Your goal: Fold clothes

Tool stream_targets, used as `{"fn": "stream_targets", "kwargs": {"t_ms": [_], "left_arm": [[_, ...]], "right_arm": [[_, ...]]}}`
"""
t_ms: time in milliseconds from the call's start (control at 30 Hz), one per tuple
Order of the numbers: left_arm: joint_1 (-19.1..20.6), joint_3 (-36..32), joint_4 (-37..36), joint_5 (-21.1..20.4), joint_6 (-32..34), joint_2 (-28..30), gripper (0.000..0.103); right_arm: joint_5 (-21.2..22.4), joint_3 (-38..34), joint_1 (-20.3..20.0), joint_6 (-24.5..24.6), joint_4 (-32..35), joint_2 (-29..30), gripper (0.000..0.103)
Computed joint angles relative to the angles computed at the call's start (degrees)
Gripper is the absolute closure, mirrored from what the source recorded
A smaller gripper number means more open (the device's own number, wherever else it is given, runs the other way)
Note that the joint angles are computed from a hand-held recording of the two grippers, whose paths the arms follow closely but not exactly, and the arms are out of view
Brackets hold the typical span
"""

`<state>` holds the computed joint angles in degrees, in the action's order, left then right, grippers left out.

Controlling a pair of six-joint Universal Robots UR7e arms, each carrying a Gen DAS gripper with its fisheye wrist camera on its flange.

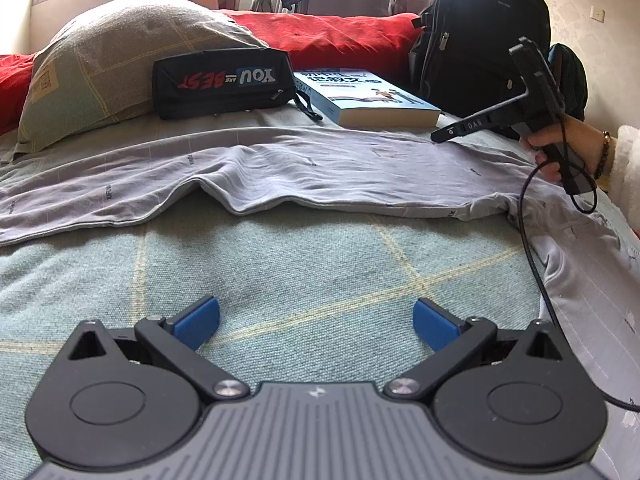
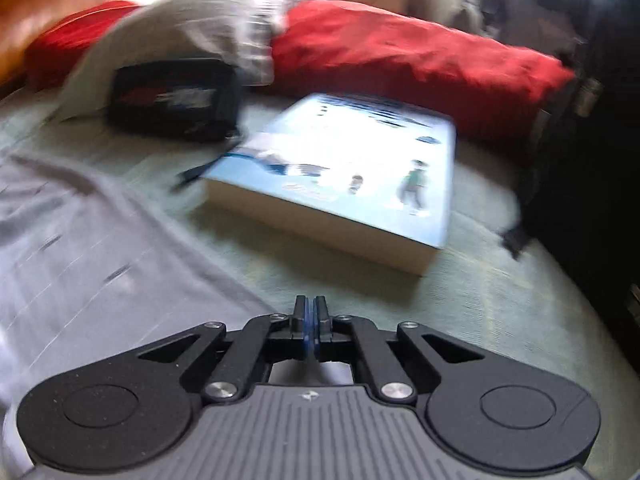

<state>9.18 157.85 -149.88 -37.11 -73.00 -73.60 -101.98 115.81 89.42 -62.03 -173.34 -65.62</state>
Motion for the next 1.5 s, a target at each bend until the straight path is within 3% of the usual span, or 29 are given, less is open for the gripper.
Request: {"fn": "stream_targets", "kwargs": {"t_ms": [133,200,267,367,433,533,633,733,867,900,1033,1100,1167,1333,1433,1500], "left_arm": [[-0.16,-0.03,0.37,-0.02,-0.24,-0.05,0.001],[-0.16,-0.06,0.47,0.00,-0.28,-0.04,0.001],[-0.16,-0.10,0.58,0.01,-0.32,-0.03,0.001],[-0.11,-0.20,0.68,0.06,-0.33,0.16,0.001],[-0.04,-0.29,0.66,0.12,-0.27,0.39,0.001],[0.09,-0.41,0.61,0.26,-0.17,0.71,0.001],[0.38,-0.80,1.10,0.29,-0.10,0.93,0.001],[0.96,-1.58,2.25,0.27,0.08,0.99,0.001],[1.89,-2.99,4.61,-0.07,-0.35,0.91,0.001],[2.23,-3.64,5.83,-0.41,-0.32,0.66,0.001],[2.65,-6.94,15.50,-3.09,-2.80,-2.44,0.001],[1.76,-7.85,20.82,-4.06,-4.65,-5.19,0.001],[0.93,-7.80,27.54,-4.44,-7.67,-9.80,0.001],[1.59,-8.51,47.99,-5.36,-19.31,-21.29,0.001],[2.81,-6.86,56.22,-6.04,-25.37,-32.10,0.001],[2.56,-5.29,62.77,-4.59,-29.58,-41.21,0.001]], "right_arm": [[-0.94,2.41,1.00,0.61,0.56,-3.98,0.082],[-2.95,3.93,1.55,2.38,1.47,-6.54,0.062],[-5.72,4.95,1.80,5.13,2.78,-8.55,0.049],[-10.04,3.91,0.29,11.70,4.63,-7.82,0.048],[-7.81,2.52,-2.08,16.76,4.38,-6.77,0.048],[-6.66,0.66,-2.60,19.98,-2.16,-3.54,0.047],[-8.98,0.04,-1.41,22.77,-2.06,-3.18,0.045],[-7.59,3.10,-0.76,22.14,3.91,-9.31,0.038],[-5.26,9.61,-1.65,18.49,11.77,-21.17,0.021],[-5.25,10.85,-2.11,18.09,12.72,-22.88,0.016],[-8.56,17.24,-5.36,13.86,10.10,-25.90,0.015],[-5.18,21.49,-7.86,10.33,2.48,-26.98,0.013],[-3.01,24.12,-8.59,9.64,-0.62,-28.40,0.010],[9.32,28.17,-12.31,8.47,5.23,-36.36,0.005],[15.24,29.38,-14.49,7.04,9.89,-39.98,0.003],[16.51,29.64,-14.97,7.06,12.39,-40.77,0.002]]}}
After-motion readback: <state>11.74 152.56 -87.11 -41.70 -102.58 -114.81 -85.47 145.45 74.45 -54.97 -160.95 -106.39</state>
